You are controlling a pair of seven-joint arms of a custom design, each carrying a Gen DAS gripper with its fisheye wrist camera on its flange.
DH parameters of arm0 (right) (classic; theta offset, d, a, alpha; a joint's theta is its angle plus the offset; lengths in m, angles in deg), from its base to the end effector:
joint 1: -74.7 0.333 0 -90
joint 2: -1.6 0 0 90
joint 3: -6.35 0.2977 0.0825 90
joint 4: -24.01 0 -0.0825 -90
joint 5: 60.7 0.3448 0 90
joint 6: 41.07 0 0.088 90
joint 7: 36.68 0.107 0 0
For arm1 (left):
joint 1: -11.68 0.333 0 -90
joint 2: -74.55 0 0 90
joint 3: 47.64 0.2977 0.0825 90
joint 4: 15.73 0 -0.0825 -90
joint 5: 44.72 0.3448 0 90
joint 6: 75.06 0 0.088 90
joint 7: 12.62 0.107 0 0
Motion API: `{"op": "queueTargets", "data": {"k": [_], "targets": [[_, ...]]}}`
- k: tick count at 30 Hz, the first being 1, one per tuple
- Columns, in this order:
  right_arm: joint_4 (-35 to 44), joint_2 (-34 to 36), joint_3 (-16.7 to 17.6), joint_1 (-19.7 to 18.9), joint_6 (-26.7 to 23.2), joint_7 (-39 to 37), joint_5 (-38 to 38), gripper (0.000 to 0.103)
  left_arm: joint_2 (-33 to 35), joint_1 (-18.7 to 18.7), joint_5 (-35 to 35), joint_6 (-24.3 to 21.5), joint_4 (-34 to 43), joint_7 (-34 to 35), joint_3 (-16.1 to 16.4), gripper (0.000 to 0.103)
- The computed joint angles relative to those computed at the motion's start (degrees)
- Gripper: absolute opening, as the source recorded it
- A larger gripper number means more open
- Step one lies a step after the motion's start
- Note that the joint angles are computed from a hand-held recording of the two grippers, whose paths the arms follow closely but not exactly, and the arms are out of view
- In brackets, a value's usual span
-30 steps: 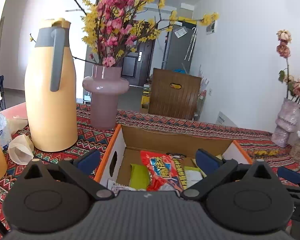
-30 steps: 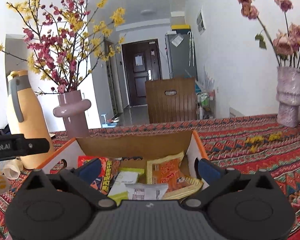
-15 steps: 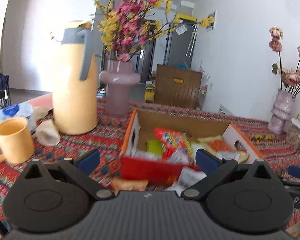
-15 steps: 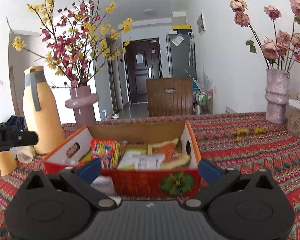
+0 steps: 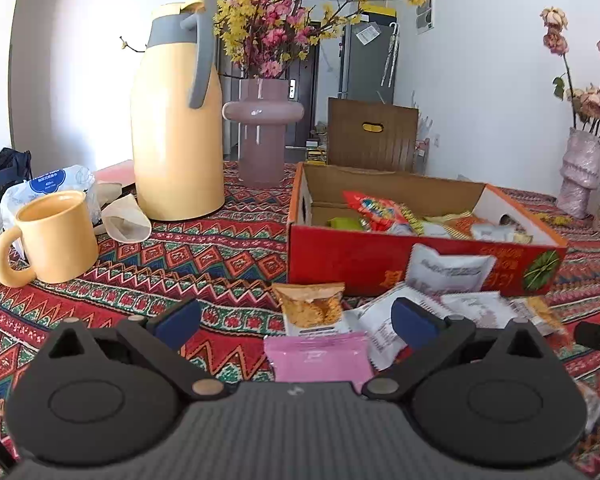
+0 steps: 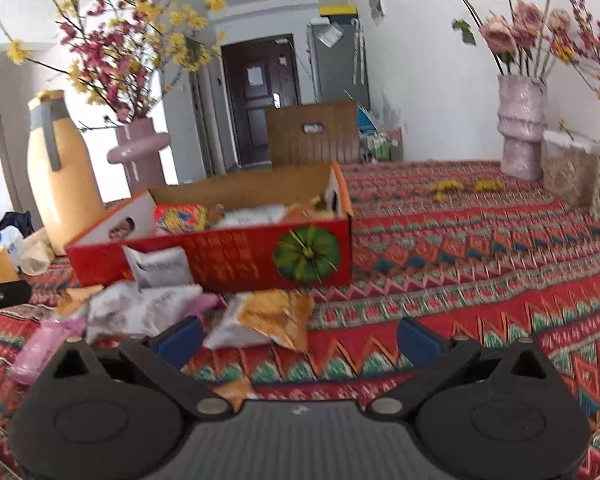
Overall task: Organize snacks
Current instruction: 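Move both tools back over the snack pile, then grasp the white cracker packet with orange crackers with the right tool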
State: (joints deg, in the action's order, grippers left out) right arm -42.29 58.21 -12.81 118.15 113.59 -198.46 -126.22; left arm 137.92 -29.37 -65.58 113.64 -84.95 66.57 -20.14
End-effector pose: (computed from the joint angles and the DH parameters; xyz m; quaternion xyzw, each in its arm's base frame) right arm 0.6258 0.4147 0.2625 -0.5221 0.6879 -0.3459 0.3668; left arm 0.6917 -0.2972 0.2869 -0.5561 0.6465 -0.4077 0.3265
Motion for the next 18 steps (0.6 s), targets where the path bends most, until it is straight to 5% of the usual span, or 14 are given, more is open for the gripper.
{"op": "queueTargets", "data": {"k": [18], "targets": [[-0.1, 1.6, -1.8, -1.3, 7.4, 1.8, 2.8, 0.103, 1.4, 2.9, 2.3, -0.5, 2.6, -1.3, -3.5, 0.103]]}}
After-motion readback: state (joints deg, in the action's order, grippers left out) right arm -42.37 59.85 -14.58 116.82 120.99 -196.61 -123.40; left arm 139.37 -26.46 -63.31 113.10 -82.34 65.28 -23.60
